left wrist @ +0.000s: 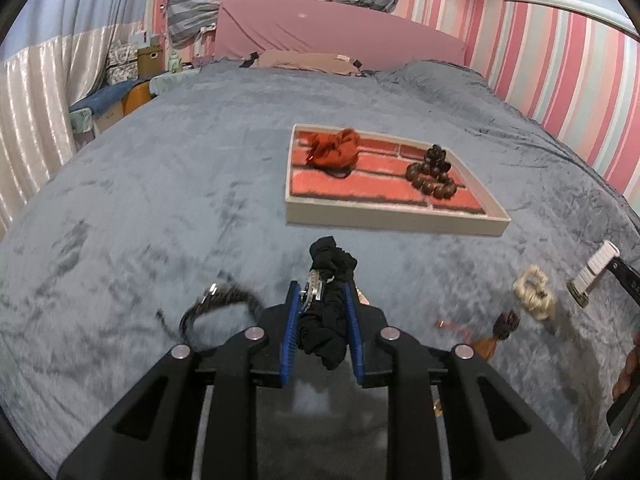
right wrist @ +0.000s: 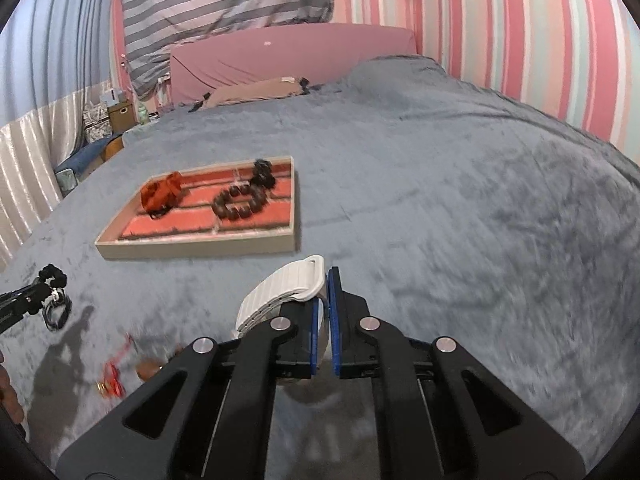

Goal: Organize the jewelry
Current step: 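Carry the black scrunchie and white watch over the tray and lower them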

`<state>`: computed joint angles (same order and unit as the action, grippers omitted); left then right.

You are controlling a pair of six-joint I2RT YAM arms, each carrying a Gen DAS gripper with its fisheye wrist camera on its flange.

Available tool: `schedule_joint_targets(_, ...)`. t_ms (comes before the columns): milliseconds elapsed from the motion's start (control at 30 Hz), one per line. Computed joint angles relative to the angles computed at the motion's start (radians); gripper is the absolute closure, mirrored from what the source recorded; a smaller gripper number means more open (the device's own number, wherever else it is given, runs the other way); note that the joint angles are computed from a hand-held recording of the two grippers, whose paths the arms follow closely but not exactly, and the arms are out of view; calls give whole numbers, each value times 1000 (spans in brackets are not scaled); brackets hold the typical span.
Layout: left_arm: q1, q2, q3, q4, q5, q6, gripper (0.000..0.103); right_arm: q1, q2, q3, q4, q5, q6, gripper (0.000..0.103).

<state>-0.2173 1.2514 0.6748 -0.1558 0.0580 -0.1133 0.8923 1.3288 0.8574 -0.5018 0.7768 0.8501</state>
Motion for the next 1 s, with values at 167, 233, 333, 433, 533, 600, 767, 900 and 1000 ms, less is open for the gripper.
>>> schedule_joint_targets(167,-34,114,125,-1,-27,-12,81,-87,95,102,89,-72,-106,97)
schedule_joint_targets(233,-48,162,173,0,-48,-13,81,-124,147,154,122,-105,-150,97)
schedule_joint_targets(333,-66,257,269,-2,-71,-13,81,-175,233,239,159,-150,-208,97)
schedule_joint_targets(433,-70,357,384,-20,-83,-11,81,-220,320,329,178,-194,-251,97)
schedule_joint_targets(533,-56,458,508,-47,-67,-8,81,-256,402,420,183,-227,-281,97)
schedule_joint_targets(600,-49,530,596,-67,-68,-1,81,-287,461,487,185,-256,-299,97)
schedule_joint_targets(767,-31,725,842,-147,-60,5,81,-342,612,668,155,-308,-325,97)
schedule_joint_targets(900,-32,868,1025,-219,-78,13,81,-373,763,854,91,-330,-357,97)
schedule_joint_targets(1000,-23,972,1157,-271,-68,-3,81,-396,849,947,62,-353,-352,97)
